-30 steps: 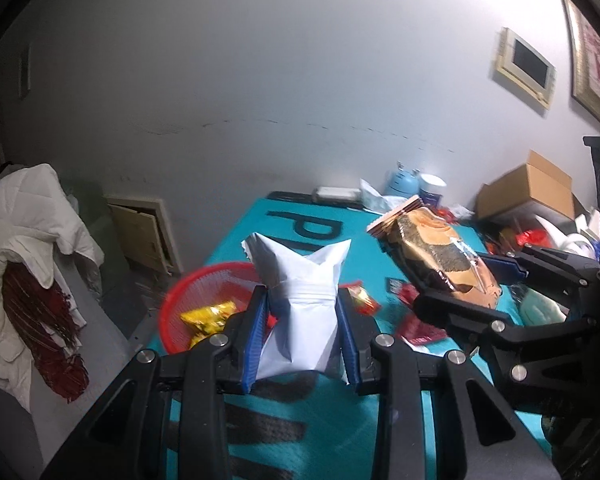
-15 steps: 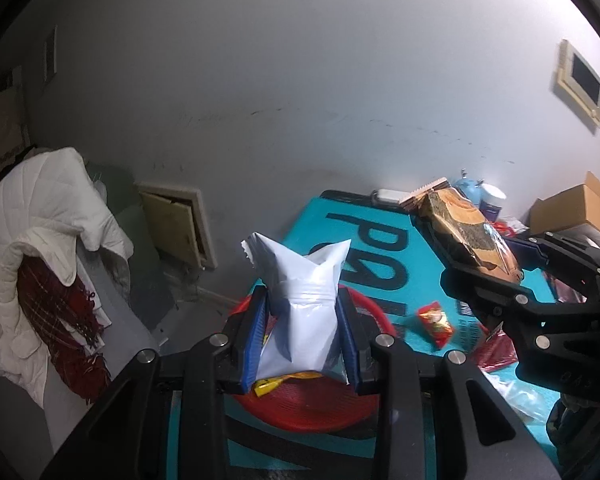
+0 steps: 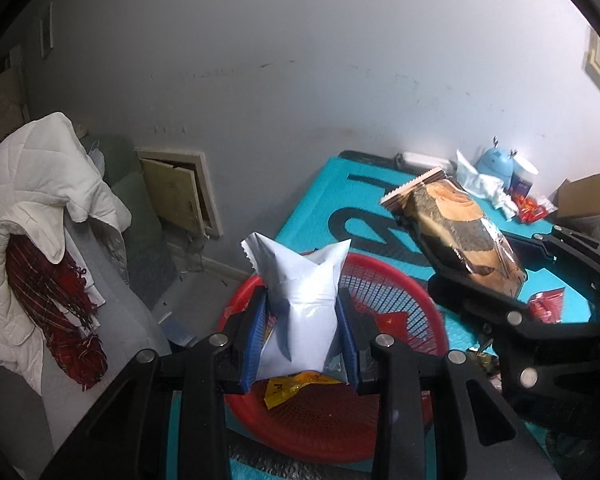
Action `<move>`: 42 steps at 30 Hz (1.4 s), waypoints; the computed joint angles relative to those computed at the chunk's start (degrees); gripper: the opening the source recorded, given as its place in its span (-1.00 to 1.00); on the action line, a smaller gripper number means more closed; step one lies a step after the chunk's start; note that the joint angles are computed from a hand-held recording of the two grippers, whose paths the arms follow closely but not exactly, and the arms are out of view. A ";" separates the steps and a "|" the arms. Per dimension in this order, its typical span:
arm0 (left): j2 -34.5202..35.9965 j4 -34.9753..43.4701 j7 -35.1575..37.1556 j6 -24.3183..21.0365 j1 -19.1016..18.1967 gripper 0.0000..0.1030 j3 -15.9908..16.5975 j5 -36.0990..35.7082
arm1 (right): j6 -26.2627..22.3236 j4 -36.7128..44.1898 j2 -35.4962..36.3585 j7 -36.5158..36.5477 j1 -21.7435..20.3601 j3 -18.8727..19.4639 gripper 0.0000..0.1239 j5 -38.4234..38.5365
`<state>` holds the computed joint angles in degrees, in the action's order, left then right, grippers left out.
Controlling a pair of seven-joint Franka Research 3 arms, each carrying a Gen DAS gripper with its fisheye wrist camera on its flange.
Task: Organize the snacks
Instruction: 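Open both tools over the red basket, dropping white wrapper and brown packet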
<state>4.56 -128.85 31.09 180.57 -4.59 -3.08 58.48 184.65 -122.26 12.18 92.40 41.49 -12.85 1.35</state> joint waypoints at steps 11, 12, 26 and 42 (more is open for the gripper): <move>4.21 1.69 13.33 -3.39 0.96 -0.34 -2.91 -14.66 | -2.74 2.81 3.19 -0.90 -5.86 5.43 -0.16 0.93; 4.46 1.77 14.75 -3.88 0.82 -0.31 -2.98 -16.49 | -2.90 2.97 3.35 -0.99 -6.17 5.75 -0.16 0.95; 2.88 1.38 10.34 -5.71 -1.86 0.21 0.24 -13.27 | -4.50 2.85 2.64 4.68 -3.10 1.82 -0.16 -4.99; -8.35 -3.20 -4.67 -5.78 3.20 0.21 -4.36 1.88 | -0.38 -1.95 -5.17 27.45 15.07 -19.80 -0.15 -30.19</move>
<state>-3.80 -132.05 26.43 174.80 -1.39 -7.44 60.36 184.27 -124.22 7.01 119.85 56.56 -32.66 -28.85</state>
